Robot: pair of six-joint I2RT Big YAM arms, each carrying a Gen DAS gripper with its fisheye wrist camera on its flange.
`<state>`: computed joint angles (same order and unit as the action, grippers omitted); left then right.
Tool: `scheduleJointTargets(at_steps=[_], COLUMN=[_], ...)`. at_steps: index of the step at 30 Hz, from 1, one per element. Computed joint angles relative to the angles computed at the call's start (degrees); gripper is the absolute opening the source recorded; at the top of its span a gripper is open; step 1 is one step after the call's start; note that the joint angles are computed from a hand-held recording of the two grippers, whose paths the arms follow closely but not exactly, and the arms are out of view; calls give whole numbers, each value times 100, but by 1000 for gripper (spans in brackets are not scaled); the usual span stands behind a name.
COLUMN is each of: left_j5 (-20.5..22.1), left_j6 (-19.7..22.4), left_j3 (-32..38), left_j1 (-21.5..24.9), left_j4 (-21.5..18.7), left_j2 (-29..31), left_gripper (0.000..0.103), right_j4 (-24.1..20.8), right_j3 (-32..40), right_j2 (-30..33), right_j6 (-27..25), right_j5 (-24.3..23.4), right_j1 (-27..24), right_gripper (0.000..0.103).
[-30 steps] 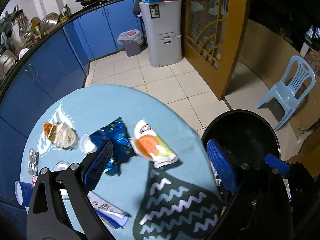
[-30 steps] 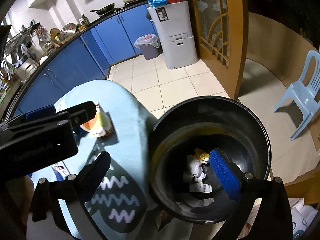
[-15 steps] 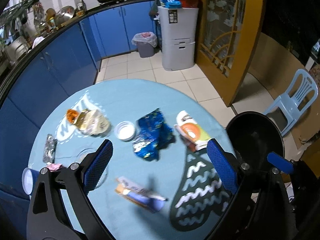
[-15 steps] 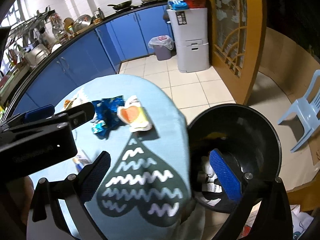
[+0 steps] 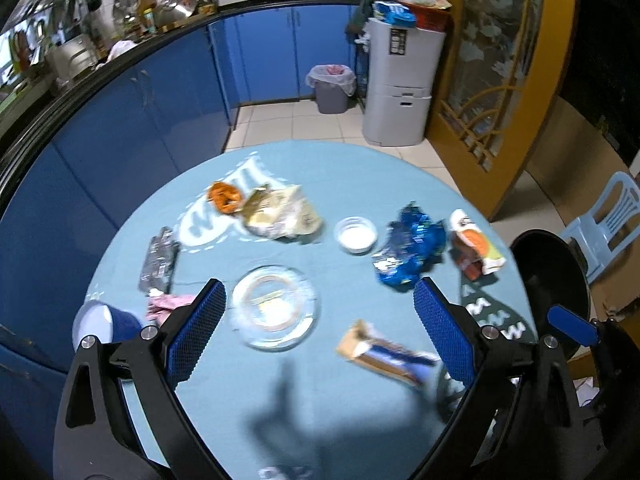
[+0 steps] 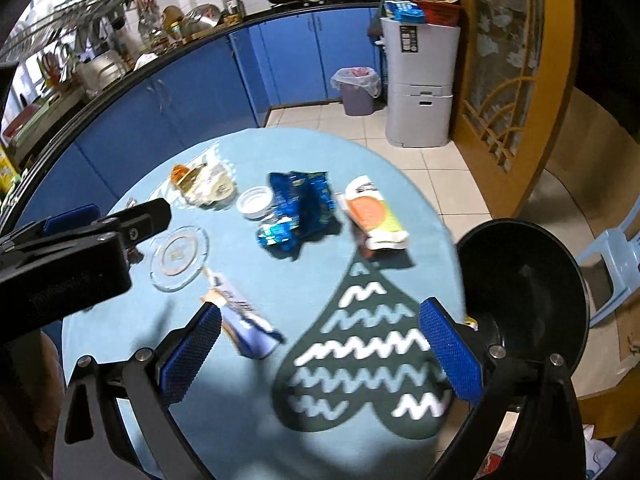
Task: Collect trash
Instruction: 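Move both open tools away from the bin back over the table, then grasp the cardboard packaging with the right tool while the left tool grasps the blue paper cup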
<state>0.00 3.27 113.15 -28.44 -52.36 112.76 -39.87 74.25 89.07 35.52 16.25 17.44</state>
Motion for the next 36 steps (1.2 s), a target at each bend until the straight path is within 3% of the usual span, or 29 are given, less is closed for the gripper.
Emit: scheduleJointTargets(at_steps=[7, 10, 16, 25, 36], left_j5=[-32, -163, -311, -231, -102], left_j6=[63, 106, 117, -37, -122], left_j3=[-372, -662, -1089, -1153, -749], left_j1=[419, 606, 924, 1332, 1464], left_j4=[218, 461, 835, 604, 186], left_j2=[-215, -378, -606, -440, 33], left_gripper=[94, 99, 100, 100, 100], right_j4=[-196, -245, -341, -514, -721], right_j3=[450, 604, 868, 1073, 1169], right_j2=[381, 516, 752, 986, 1232], right_j6=[-91, -124, -168, -133, 65], right_j5=[39, 29, 14, 48, -8], right_j1=[268, 349, 490, 629, 550], right_gripper=[97, 97, 97, 97, 97])
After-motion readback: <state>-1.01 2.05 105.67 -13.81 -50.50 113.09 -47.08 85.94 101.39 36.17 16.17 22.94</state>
